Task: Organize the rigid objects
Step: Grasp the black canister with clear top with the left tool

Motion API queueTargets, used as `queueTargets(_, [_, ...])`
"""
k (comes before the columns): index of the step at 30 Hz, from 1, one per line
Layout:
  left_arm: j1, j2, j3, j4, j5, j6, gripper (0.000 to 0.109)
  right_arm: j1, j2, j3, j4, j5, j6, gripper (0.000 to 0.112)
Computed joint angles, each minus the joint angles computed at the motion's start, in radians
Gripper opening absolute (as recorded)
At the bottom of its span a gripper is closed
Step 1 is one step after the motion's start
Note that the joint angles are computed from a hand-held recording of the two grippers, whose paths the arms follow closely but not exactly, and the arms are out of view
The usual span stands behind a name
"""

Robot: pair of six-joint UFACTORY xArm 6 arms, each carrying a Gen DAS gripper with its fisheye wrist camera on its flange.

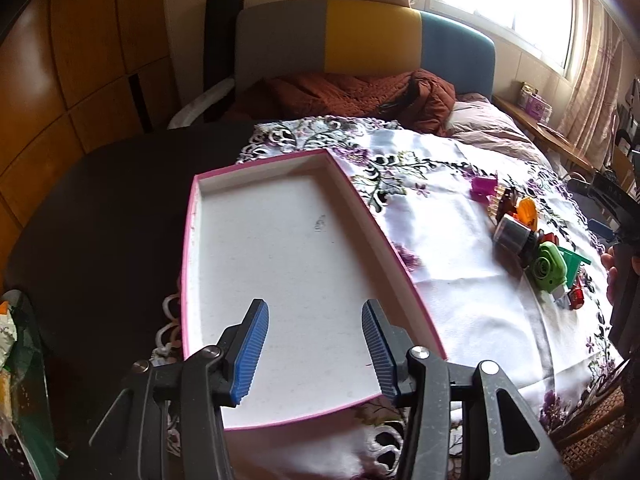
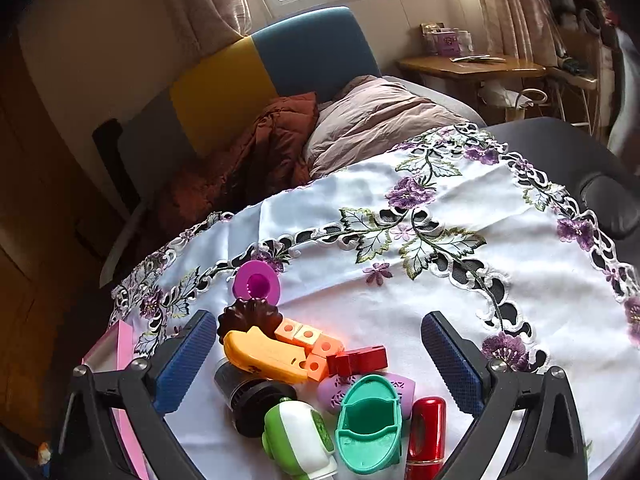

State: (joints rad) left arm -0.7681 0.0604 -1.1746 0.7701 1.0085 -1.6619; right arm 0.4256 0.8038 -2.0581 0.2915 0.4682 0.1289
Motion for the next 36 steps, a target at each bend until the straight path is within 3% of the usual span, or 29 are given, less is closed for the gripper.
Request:
queueTargets(10, [0.064,0.069,-0.048,-0.092,-0.182,0.055,0.06,-0.023,-0.008,0.009,0.075,0.01,0.022,0.103])
queueTargets(13, [0.086,0.123,-0.101,-0.152,-0.271,0.121,0.06,-0.034,-0.003,0.0,0.138,0.027,0.013,0.103])
queueTargets(17, [0.113,0.236,-0.199,-0.33,-0.419,0.31,0.06,-0.044,0.003,-0.012,0.176,0.046,0.015,0.103])
queueTargets(22, [0.111,0.37,-0.368,-0.465,-0.42,0.502,0.059,-0.049,0.015,-0.035,0.193,0.081,0.014,0.103])
queueTargets(25, [0.117,0.462,-0.497,-0.483,-0.416,0.614,0.06,-0.05,0.018,-0.042,0.196,0.087,0.013,0.103])
queueTargets(31, [0.128,0.681,-0.832,-0.554,-0.318,0.84,0.072,-0.052,0.03,-0.062,0.224,0.105,-0.007,0.103])
queueTargets(36, [0.149,0.863,-1.102,-0.608,-0.237,0.926,0.08,-0.053,0.038,-0.075,0.234,0.114,-0.008,0.103])
